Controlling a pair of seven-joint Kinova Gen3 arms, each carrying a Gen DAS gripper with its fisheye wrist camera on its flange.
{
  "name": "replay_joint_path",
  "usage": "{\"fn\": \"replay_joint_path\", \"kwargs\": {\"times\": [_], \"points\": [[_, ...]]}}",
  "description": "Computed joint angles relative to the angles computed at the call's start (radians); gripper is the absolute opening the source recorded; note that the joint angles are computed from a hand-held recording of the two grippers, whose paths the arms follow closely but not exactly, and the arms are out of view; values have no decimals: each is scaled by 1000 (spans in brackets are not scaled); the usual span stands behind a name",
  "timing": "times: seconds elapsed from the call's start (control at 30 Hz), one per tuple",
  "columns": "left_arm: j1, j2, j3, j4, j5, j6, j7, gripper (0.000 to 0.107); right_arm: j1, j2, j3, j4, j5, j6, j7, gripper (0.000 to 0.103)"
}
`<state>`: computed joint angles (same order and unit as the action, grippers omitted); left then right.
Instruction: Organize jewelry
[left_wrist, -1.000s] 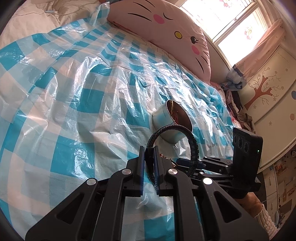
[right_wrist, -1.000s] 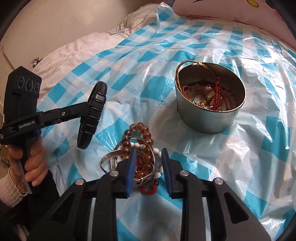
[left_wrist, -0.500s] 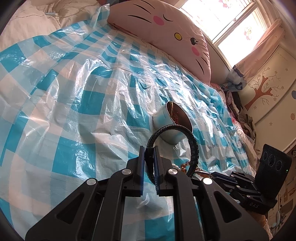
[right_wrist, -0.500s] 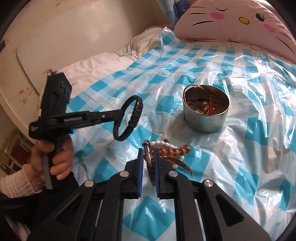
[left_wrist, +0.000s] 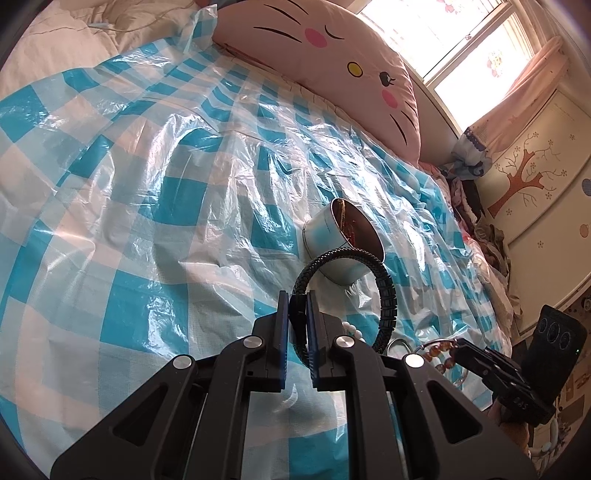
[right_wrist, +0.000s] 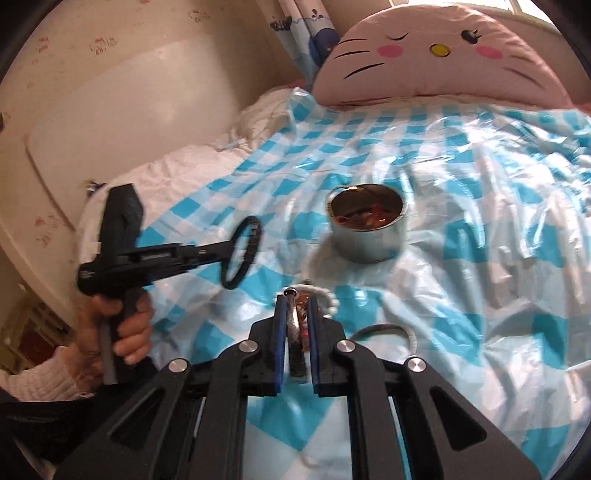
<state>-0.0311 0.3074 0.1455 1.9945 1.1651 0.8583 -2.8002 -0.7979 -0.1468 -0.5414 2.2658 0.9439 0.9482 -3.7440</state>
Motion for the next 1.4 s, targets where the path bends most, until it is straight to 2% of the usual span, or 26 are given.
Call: {"fn": "replay_joint_path", "kwargs": {"times": [0.07,0.17,0.23,0.33,0.43,0.5,0.6,0.67,0.7,0.77,0.83,0.9,1.0,1.1,1.17,1.2,1.23,1.33,1.4], "points": [[2,-2,0,0,-3,-3,0,8,70,-11,-23,40,33,-80,-54,12],[3,3,0,-1,0,-2,4,8,181,-111,-104,101,112,-200,-176,12],[4,8,2,-7,-6,1,8,8,230,-141,-146,130,164,-232,-250,12],[4,4,4,-5,-4,-3,-4,8,225,-139,-138,167,229,-252,-342,12],[7,-5,5,-1,-3,-10,-12,8,148,-168,-52,195,248,-292,-412,12],[10,-7,5,-1,-6,-13,-13,8,64,-134,19,175,181,-241,-380,12],[11,-5,4,-5,-13,-10,-7,8,-69,-8,153,135,59,-124,-262,12],[9,-3,4,-5,-9,-9,-7,8,-103,7,199,122,-15,-102,-236,12],[11,0,5,-7,-10,-9,-4,8,-100,-11,196,130,-31,-100,-241,12],[11,2,6,-9,-13,-9,-1,8,-47,-27,141,133,-46,-92,-216,12],[11,2,7,-8,-12,-12,-5,8,20,-43,85,148,-44,-124,-192,15],[11,3,7,-8,-13,-13,-4,8,99,-58,15,159,-49,-151,-189,27],[11,1,8,-7,-12,-13,-5,8,233,-82,-103,163,-40,-189,-169,27],[11,2,8,-8,-15,-13,-3,8,367,-106,-188,140,-90,-221,-51,28],[10,2,8,-8,-15,-12,-3,8,413,-88,-238,103,-116,-188,31,54],[10,3,8,-8,-15,-12,-2,8,416,-68,-252,79,-122,-161,71,71],[11,2,8,-8,-16,-12,-1,8,407,-42,-261,53,-121,-126,112,75],[11,1,9,-8,-17,-14,-3,8,370,43,-220,-4,-142,-54,234,79],[13,-1,9,-8,-17,-16,-4,8,378,69,-164,-13,-180,-88,315,79]]}}
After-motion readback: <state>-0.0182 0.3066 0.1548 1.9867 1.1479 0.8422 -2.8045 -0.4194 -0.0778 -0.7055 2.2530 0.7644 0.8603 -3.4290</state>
